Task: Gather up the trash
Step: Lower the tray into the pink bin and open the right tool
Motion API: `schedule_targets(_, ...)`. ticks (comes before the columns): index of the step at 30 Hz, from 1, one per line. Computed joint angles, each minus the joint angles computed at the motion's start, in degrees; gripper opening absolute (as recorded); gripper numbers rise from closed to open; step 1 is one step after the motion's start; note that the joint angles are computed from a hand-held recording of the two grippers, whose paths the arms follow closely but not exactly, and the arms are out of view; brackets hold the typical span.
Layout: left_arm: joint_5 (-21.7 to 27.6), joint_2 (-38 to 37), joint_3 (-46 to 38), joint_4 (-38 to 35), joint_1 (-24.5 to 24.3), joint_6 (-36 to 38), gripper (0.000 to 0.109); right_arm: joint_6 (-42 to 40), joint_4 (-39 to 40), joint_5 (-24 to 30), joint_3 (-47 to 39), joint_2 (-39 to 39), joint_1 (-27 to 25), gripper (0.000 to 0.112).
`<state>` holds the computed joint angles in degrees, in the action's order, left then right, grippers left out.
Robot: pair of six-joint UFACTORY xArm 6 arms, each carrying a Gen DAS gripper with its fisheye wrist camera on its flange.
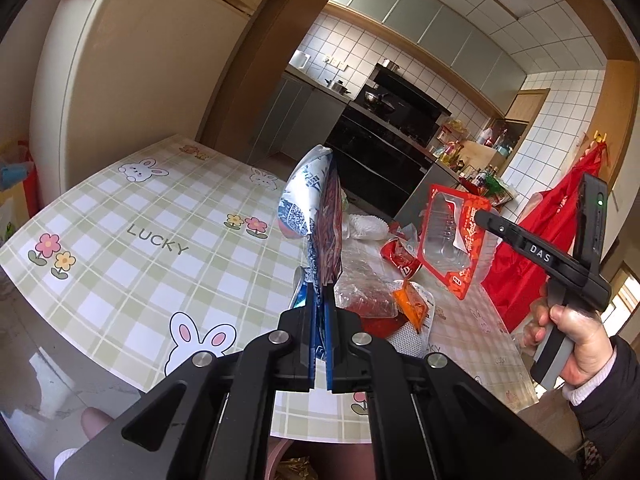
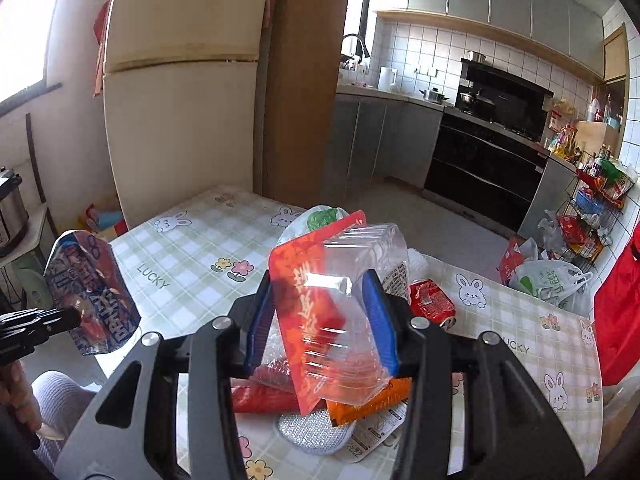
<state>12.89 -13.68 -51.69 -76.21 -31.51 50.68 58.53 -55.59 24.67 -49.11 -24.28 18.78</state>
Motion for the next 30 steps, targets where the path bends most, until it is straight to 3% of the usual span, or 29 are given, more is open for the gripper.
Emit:
schedule_targets(4,0.4,-3.3,1.9,6.1,-0.9,-4.3,0.003,6.3,-2.2,1.3,7.7,-10.5,3.1,0.046)
schedule_targets(9,0.5,-8.7,5.1,14.7,-2.5,-10.8,0.003,13.7,-3.3,10.3,15.0,-22.6,11.5,0.046)
schedule_targets(16,0.4,-17.2,10.1,23.8,-5.1,-19.0,0.003,26.3,-8.5,30.3,20.8,-35.4,32.4,0.046)
schedule_targets(22,0.6,-24.6,15.0,31.7,-7.4,-26.8,0.003,34.4,-10.6,47.1,22.0,-38.8,51.1,0.046)
schedule_targets(26,0.2,-28.0,17.2,34.2,-8.9,-29.5,0.003,38.5,-9.8,51.5,22.6,-38.0,57.4,0.046)
schedule_targets(30,0.1,-29.8,18.5,36.6,-9.8,-31.8,0.003,39.2,-7.6,48.7,23.9,-37.8,56.1,0.046)
